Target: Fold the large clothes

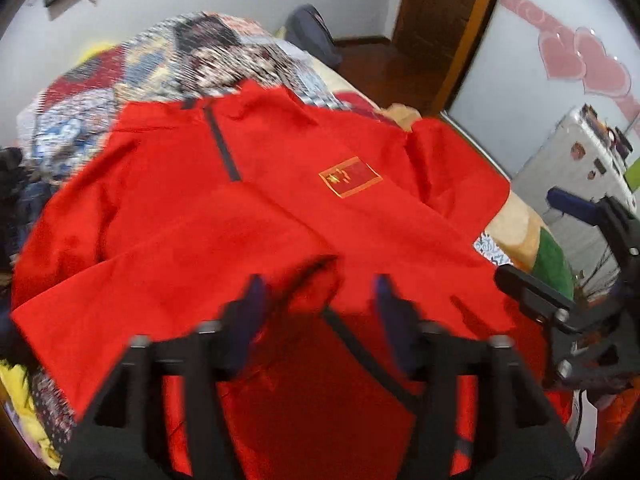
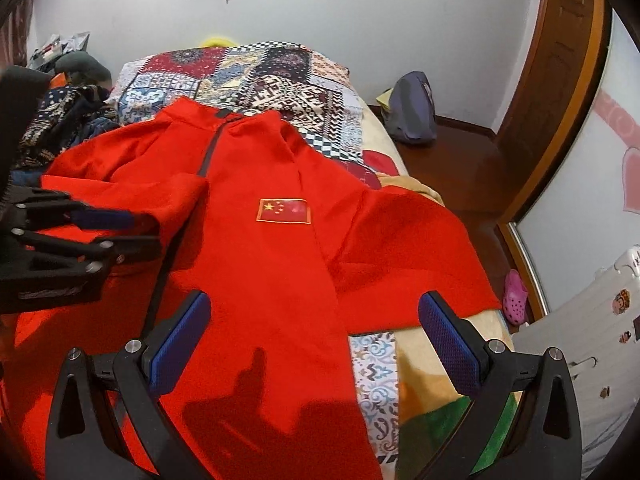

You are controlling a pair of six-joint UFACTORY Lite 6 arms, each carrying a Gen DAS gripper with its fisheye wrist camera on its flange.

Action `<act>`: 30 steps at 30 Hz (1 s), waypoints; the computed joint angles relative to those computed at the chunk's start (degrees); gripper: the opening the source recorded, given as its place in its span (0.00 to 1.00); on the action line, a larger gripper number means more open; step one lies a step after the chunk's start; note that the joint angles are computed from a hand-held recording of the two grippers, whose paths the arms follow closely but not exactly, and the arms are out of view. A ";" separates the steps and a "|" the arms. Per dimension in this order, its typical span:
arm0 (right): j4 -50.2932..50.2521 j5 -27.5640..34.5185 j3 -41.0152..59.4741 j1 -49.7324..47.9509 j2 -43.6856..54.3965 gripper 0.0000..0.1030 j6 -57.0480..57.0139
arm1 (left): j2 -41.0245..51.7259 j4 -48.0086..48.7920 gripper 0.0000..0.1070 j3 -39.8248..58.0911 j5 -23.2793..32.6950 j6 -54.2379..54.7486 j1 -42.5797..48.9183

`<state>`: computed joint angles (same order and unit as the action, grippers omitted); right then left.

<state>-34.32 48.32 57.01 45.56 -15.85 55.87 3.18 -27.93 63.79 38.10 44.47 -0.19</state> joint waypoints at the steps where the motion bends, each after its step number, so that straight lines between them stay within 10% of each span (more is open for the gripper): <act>1: 0.29 -0.20 0.38 0.17 0.17 1.00 -0.30 | -1.74 -1.08 0.60 -0.19 0.95 1.58 1.83; 21: 5.57 -2.14 33.38 8.37 36.66 0.96 -21.24 | 3.66 -6.09 0.75 1.76 3.99 23.66 46.17; 30: 12.29 -1.28 44.13 7.51 48.28 0.66 -29.77 | 5.20 -7.46 0.75 -3.71 3.13 29.12 50.40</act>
